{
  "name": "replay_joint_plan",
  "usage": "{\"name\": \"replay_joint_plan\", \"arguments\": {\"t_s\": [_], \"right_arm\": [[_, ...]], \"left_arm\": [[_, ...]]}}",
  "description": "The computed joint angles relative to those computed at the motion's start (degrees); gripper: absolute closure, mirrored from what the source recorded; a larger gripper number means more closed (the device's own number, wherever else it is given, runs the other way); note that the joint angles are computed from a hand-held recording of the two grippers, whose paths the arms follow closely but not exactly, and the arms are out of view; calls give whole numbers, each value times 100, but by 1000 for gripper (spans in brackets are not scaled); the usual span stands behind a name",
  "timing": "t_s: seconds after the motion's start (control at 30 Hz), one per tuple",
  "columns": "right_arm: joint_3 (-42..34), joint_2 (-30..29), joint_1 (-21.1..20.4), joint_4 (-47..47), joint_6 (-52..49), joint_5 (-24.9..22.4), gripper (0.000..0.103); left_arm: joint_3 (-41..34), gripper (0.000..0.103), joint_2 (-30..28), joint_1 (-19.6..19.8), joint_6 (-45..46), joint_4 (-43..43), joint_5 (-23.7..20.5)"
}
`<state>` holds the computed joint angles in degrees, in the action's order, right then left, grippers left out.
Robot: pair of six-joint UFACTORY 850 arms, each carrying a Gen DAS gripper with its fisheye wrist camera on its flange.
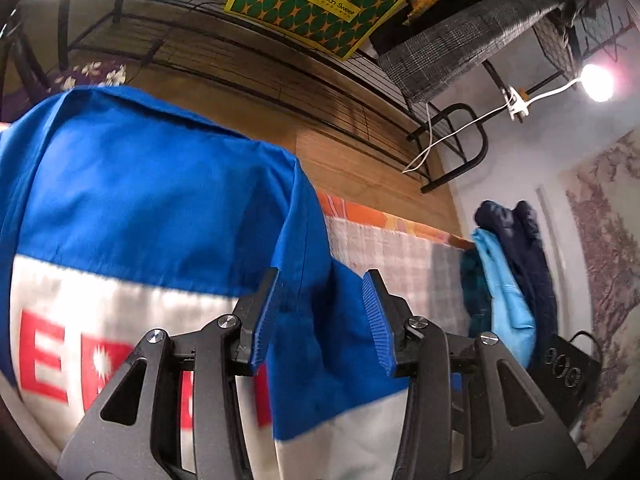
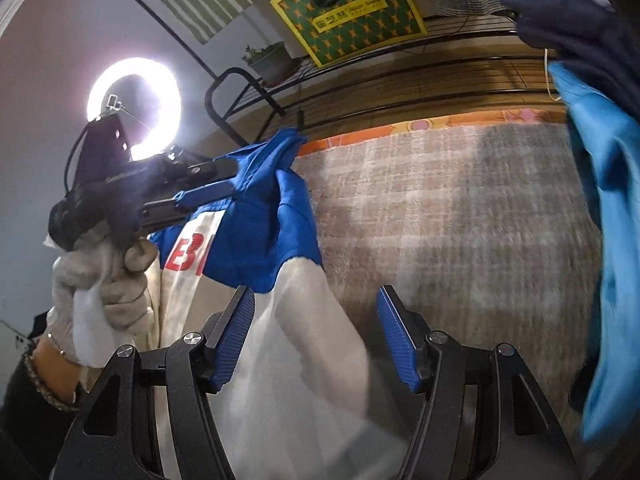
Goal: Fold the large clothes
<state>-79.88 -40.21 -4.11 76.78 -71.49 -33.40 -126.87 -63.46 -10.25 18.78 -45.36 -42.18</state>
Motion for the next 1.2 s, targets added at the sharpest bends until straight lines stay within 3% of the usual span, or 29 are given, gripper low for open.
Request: {"name": "replay_joint_plan", "arguments": {"t_s": [0.03,0.1,0.13,0.27,0.37,0.43,0.5,0.57,0.6,0.63,0.7,0.77,0.8,0.83,0.9,1.07,1.13,1.2], "right_arm": [[-96,-69,9,-97,106,-43,44],[-220,-164,32,-333,314,-119,67],[-301,-221,44,-482,439,-161,82],[-270,-177,150,-676,399,42,98],[-120,-52,199,-515,224,339,100],[-22,-1,174,-238,5,301,100],[5,32,204,-319,-41,397,100],[15,46,230,-365,-42,451,100],[22,56,238,-380,-36,467,100],[7,52,252,-407,-7,489,100],[12,64,253,-424,-10,506,100],[0,59,271,-432,19,535,100],[6,67,276,-431,23,550,100],[6,66,285,-421,17,565,100],[14,64,306,-395,-13,623,100],[58,74,304,-275,-80,731,100],[67,57,302,-256,25,876,101],[31,-1,299,-269,144,946,101]], "left_arm": [[-191,77,-119,-20,-57,130,-32],[-529,103,-326,-45,-182,317,-156],[-512,103,-325,-42,-115,216,-150],[-312,103,-221,-52,279,-72,-23],[530,103,264,64,1187,-1243,348],[689,103,352,114,1031,-1241,687],[515,103,249,157,689,-1106,662],[-13,87,-82,216,332,-1020,173],[-262,73,-231,212,183,-901,30],[-452,66,-329,170,-16,-609,43],[-1015,66,-654,124,-287,-316,-232],[-1489,66,-924,70,-691,43,-357],[-1598,71,-991,50,-724,78,-340],[-1680,103,-1037,19,-721,170,-313],[-1711,103,-1036,-44,-765,522,-299],[-365,103,-271,-7,-104,110,494],[-193,103,-207,61,-556,407,734],[-473,103,-421,70,-1065,841,498]]}}
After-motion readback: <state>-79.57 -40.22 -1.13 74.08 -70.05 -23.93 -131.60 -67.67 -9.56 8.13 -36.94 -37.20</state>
